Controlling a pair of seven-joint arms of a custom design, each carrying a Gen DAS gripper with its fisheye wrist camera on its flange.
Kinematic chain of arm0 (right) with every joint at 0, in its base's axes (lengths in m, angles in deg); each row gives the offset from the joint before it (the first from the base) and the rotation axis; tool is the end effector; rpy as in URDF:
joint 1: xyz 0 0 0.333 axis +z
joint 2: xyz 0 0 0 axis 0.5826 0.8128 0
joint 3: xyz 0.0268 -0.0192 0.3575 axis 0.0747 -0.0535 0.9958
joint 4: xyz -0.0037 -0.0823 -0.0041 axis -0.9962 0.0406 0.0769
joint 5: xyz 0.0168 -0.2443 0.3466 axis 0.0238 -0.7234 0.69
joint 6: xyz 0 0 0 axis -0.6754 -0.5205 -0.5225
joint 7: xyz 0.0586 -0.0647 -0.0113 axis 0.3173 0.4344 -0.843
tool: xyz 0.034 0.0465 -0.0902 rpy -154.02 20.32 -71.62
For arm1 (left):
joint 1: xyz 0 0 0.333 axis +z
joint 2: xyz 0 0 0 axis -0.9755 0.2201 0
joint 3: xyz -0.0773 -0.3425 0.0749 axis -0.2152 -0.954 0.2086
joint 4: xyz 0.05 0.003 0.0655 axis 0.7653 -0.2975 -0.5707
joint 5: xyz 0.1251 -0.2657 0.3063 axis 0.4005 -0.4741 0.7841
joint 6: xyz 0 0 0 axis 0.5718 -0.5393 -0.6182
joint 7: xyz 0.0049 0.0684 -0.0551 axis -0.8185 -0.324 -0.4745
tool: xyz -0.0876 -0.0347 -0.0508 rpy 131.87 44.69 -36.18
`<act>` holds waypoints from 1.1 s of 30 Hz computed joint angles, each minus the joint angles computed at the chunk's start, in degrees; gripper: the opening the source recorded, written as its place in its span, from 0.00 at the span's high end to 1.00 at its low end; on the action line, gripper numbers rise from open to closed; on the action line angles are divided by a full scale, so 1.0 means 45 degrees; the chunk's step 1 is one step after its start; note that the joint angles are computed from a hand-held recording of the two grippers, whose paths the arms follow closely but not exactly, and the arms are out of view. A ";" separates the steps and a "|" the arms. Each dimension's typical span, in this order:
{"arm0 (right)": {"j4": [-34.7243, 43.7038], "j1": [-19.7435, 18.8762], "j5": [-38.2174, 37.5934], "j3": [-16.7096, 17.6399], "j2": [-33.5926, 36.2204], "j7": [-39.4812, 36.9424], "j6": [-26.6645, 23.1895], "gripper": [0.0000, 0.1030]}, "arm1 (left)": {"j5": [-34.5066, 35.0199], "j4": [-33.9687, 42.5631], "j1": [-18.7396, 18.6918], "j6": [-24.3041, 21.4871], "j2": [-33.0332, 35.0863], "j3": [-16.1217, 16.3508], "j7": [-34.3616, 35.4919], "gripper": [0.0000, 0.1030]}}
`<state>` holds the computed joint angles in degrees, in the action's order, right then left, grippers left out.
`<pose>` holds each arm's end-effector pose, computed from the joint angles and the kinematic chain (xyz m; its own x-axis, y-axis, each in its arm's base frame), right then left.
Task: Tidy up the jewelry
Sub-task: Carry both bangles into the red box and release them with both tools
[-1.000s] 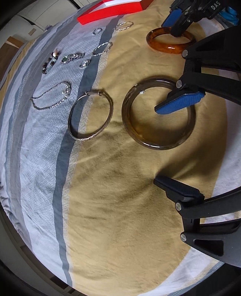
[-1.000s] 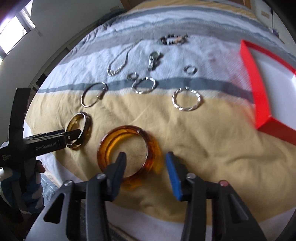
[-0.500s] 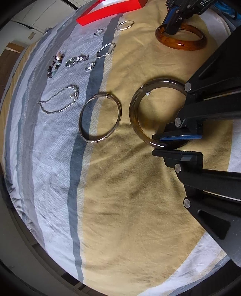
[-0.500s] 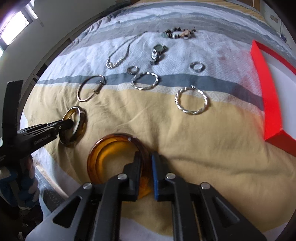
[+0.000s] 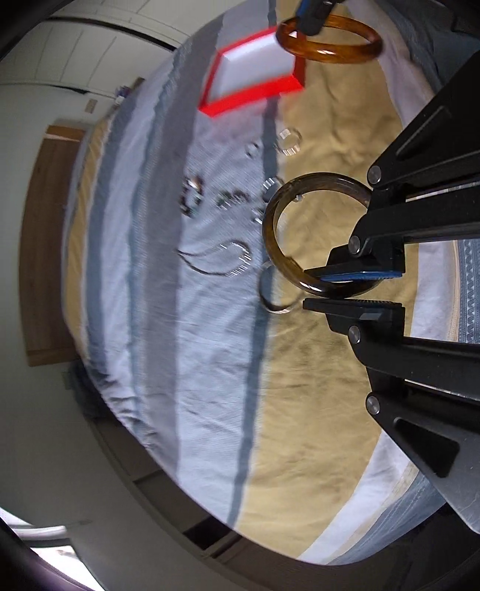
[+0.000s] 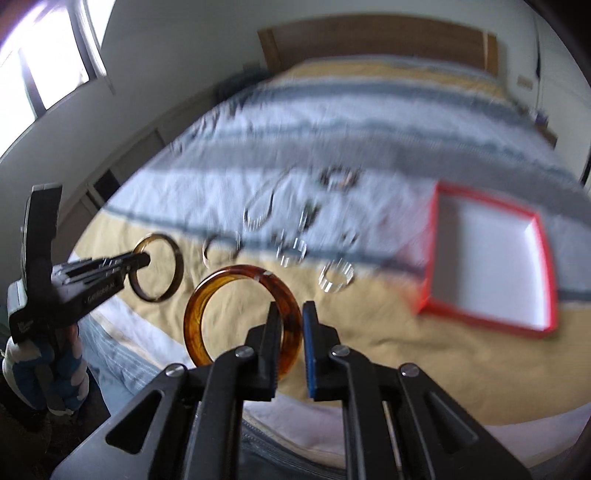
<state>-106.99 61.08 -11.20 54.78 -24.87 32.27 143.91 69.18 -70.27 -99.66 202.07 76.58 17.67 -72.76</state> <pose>0.4333 0.1364 0.4519 0.3414 -0.9193 -0.1955 -0.7437 -0.1371 -0.6543 0.4287 -0.3772 0.4319 0.0498 -0.9982 -0.0337 -0.7772 -0.0176 -0.6291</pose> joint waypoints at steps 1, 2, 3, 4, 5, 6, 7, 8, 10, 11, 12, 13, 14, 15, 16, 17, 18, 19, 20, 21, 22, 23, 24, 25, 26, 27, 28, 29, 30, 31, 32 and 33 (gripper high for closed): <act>-0.0063 -0.0357 -0.0338 0.0188 -0.0392 0.0236 -0.0028 0.90 | 0.0084 0.0112 -0.0057 -0.0074 -0.0200 -0.0056 0.0046 0.92; -0.0104 -0.0753 -0.0752 0.0397 -0.0808 0.0548 -0.0100 0.90 | 0.0164 0.0314 -0.0094 -0.0134 -0.0266 -0.0116 0.0080 0.92; -0.0101 -0.1187 -0.1207 0.0579 -0.1310 0.0879 -0.0175 0.90 | 0.0172 0.0423 -0.0127 -0.0115 -0.0431 -0.0162 0.0156 0.92; -0.0066 -0.1472 -0.1567 0.0673 -0.1664 0.1145 -0.0258 0.90 | 0.0200 0.0558 -0.0157 -0.0021 -0.0643 -0.0216 0.0247 0.92; -0.0005 -0.1666 -0.1861 0.0676 -0.1955 0.1338 -0.0343 0.90 | 0.0274 0.0805 -0.0174 -0.0044 -0.0633 -0.0299 0.0285 0.92; 0.0023 -0.1770 -0.2072 0.0617 -0.2197 0.1480 -0.0432 0.90 | 0.0268 0.0966 -0.0193 -0.0033 -0.0675 -0.0347 0.0383 0.92; 0.0143 -0.2016 -0.2354 0.0619 -0.2508 0.1677 -0.0559 0.90 | 0.0237 0.1177 -0.0221 0.0006 -0.0716 -0.0394 0.0531 0.92; 0.0266 -0.2193 -0.2602 0.0612 -0.2654 0.1821 -0.0607 0.90 | 0.0192 0.1453 -0.0254 0.0062 -0.0688 -0.0444 0.0692 0.92; 0.0487 -0.2488 -0.3009 0.0585 -0.2871 0.2079 -0.0640 0.90 | 0.0034 0.1945 -0.0331 0.0070 -0.0567 -0.0517 0.1042 0.92; 0.0617 -0.2644 -0.3190 0.0546 -0.2947 0.2190 -0.0648 0.90 | 0.0001 0.2325 -0.0390 0.0041 -0.0394 -0.0565 0.1245 0.92; 0.0699 -0.2790 -0.3367 0.0530 -0.3012 0.2287 -0.0647 0.90 | -0.0028 0.2606 -0.0454 0.0011 -0.0258 -0.0587 0.1401 0.92; 0.0833 -0.2847 -0.3488 0.0397 -0.2967 0.2287 -0.0640 0.90 | -0.0079 0.2972 -0.0535 -0.0037 -0.0045 -0.0608 0.1597 0.92; 0.0941 -0.2920 -0.3593 0.0288 -0.2914 0.2291 -0.0636 0.90 | -0.0126 0.3242 -0.0617 -0.0044 0.0142 -0.0600 0.1733 0.92; 0.0932 -0.3005 -0.3681 0.0179 -0.2944 0.2274 -0.0630 0.90 | -0.0168 0.3469 -0.0692 -0.0035 0.0325 -0.0568 0.1852 0.92; 0.0956 -0.3069 -0.3739 0.0099 -0.2935 0.2284 -0.0651 0.90 | -0.0235 0.3945 -0.0796 -0.0090 0.0731 -0.0555 0.2082 0.92; 0.1041 -0.3109 -0.3752 -0.0090 -0.2763 0.2233 -0.0635 0.90 | -0.0223 0.4202 -0.0921 -0.0142 0.0975 -0.0505 0.2178 0.92; 0.1069 -0.3130 -0.3746 -0.0227 -0.2655 0.2176 -0.0614 0.90 | -0.0222 0.4637 -0.1064 -0.0263 0.1391 -0.0458 0.2377 0.92; 0.1086 -0.3170 -0.3712 -0.0399 -0.2449 0.2105 -0.0553 0.90 | -0.0261 0.5047 -0.1217 -0.0349 0.1829 -0.0384 0.2596 0.92; 0.1133 -0.3200 -0.3637 -0.0607 -0.2131 0.2023 -0.0489 0.90 | -0.0319 0.5331 -0.1357 -0.0362 0.2174 -0.0272 0.2767 0.92; 0.1173 -0.3273 -0.3578 -0.0735 -0.1807 0.1974 -0.0436 0.90 | -0.0457 0.5850 -0.1524 -0.0412 0.2742 -0.0194 0.3093 0.92; 0.1147 -0.3369 -0.3533 -0.0821 -0.1591 0.1923 -0.0410 0.90 | -0.0598 0.6330 -0.1706 -0.0450 0.3287 -0.0092 0.3399 0.92; 0.1181 -0.3410 -0.3416 -0.1027 -0.1172 0.1816 -0.0385 0.90 | -0.0717 0.6767 -0.1929 -0.0549 0.3719 -0.0006 0.3612 0.92; 0.1190 -0.3429 -0.3266 -0.1227 -0.0803 0.1661 -0.0353 0.90 | -0.0872 0.7180 -0.2109 -0.0583 0.4198 0.0089 0.3876 0.92; 0.1246 -0.3549 -0.3193 -0.1280 -0.0329 0.1585 -0.0264 0.90 | -0.1165 0.7804 -0.2271 -0.0646 0.4876 0.0141 0.4299 0.92; 0.1295 -0.3744 -0.3187 -0.1282 0.0092 0.1540 -0.0215 0.90 | -0.1360 0.8138 -0.2416 -0.0658 0.5260 0.0236 0.4531 0.92; 0.1365 -0.3865 -0.3099 -0.1340 0.0566 0.1456 -0.0178 0.90 | -0.1573 0.8789 -0.2619 -0.0823 0.5930 0.0310 0.4913 0.92; 0.1416 -0.3879 -0.2882 -0.1452 0.0954 0.1275 -0.0136 0.90 | -0.1736 0.9258 -0.2807 -0.0953 0.6403 0.0410 0.5208 0.92; 0.1544 -0.3865 -0.2556 -0.1614 0.1508 0.1038 -0.0106 0.90 | -0.2024 0.9980 -0.2986 -0.1132 0.7140 0.0448 0.5666 0.92; 0.1671 -0.3937 -0.2297 -0.1643 0.1986 0.0860 -0.0082 0.90 | -0.2276 1.0495 -0.3134 -0.1256 0.7643 0.0516 0.5994 0.92; 0.1782 -0.4024 -0.2006 -0.1658 0.2437 0.0618 -0.0054 0.90 | -0.2561 1.1273 -0.3331 -0.1501 0.8367 0.0565 0.6416 0.92; 0.1897 -0.4125 -0.1714 -0.1637 0.2819 0.0389 -0.0053 0.90 | -0.2785 1.1812 -0.3502 -0.1662 0.8871 0.0656 0.6710 0.92; 0.2056 -0.4235 -0.1393 -0.1614 0.3229 0.0142 -0.0073 0.90 | -0.3007 1.2349 -0.3675 -0.1836 0.9352 0.0753 0.6985 0.92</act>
